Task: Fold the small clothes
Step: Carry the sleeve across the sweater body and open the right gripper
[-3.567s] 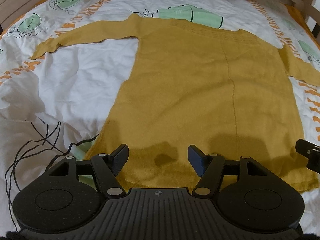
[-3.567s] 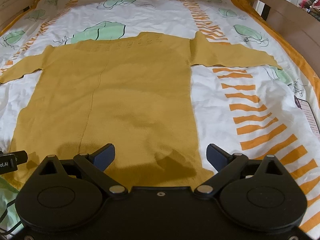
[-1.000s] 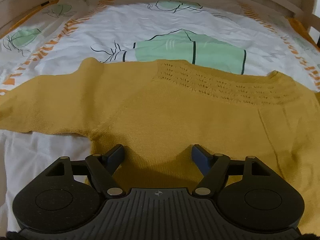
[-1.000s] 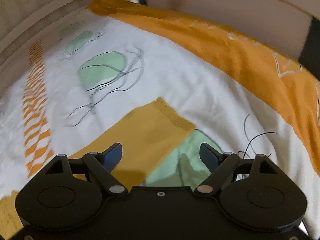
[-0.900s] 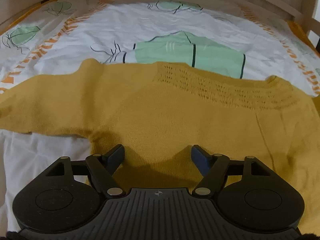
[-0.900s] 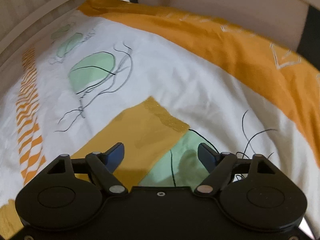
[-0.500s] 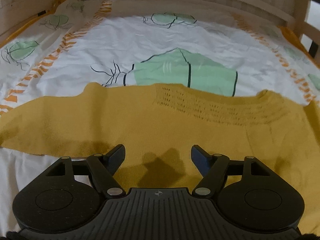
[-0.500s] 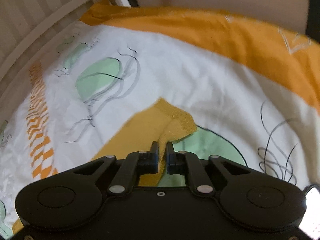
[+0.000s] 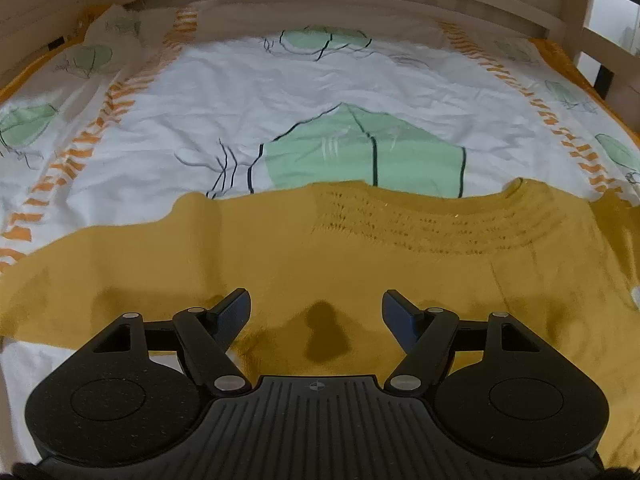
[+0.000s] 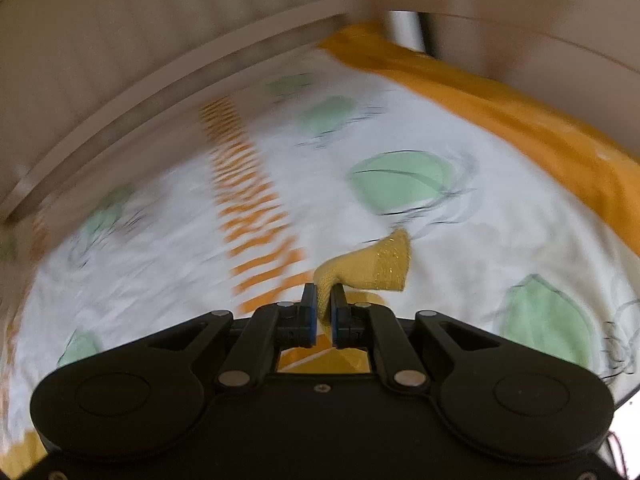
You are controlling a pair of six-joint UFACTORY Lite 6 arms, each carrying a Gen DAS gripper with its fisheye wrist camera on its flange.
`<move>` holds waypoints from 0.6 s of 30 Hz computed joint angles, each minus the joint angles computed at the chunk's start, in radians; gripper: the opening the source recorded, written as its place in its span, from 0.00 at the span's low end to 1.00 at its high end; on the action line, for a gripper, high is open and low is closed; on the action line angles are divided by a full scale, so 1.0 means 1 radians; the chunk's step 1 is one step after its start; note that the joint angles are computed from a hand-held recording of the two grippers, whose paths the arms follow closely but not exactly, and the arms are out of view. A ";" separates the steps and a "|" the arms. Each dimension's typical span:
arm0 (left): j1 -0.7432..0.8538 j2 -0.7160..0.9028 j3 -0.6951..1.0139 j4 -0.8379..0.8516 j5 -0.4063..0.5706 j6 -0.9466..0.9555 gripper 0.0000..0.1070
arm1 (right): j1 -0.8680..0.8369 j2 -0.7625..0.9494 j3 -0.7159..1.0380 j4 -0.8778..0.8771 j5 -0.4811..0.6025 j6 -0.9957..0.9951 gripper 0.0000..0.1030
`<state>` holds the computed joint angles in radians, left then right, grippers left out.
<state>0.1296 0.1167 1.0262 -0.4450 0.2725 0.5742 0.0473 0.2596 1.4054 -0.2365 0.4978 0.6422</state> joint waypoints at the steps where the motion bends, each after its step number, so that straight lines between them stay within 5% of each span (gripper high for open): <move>1: 0.013 0.029 0.035 -0.006 0.040 -0.002 0.66 | 0.047 -0.004 0.005 0.006 0.001 0.007 0.13; 5: 0.070 0.086 0.103 -0.174 0.135 0.131 0.66 | 0.229 0.055 0.080 -0.013 0.002 0.077 0.13; 18: 0.132 0.114 0.158 -0.247 0.185 0.169 0.66 | 0.644 0.454 0.368 0.099 -0.090 0.132 0.13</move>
<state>0.2612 0.2311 1.1840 -0.6919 0.4571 0.7433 0.6917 0.7134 1.7731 -0.1379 0.4074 0.7737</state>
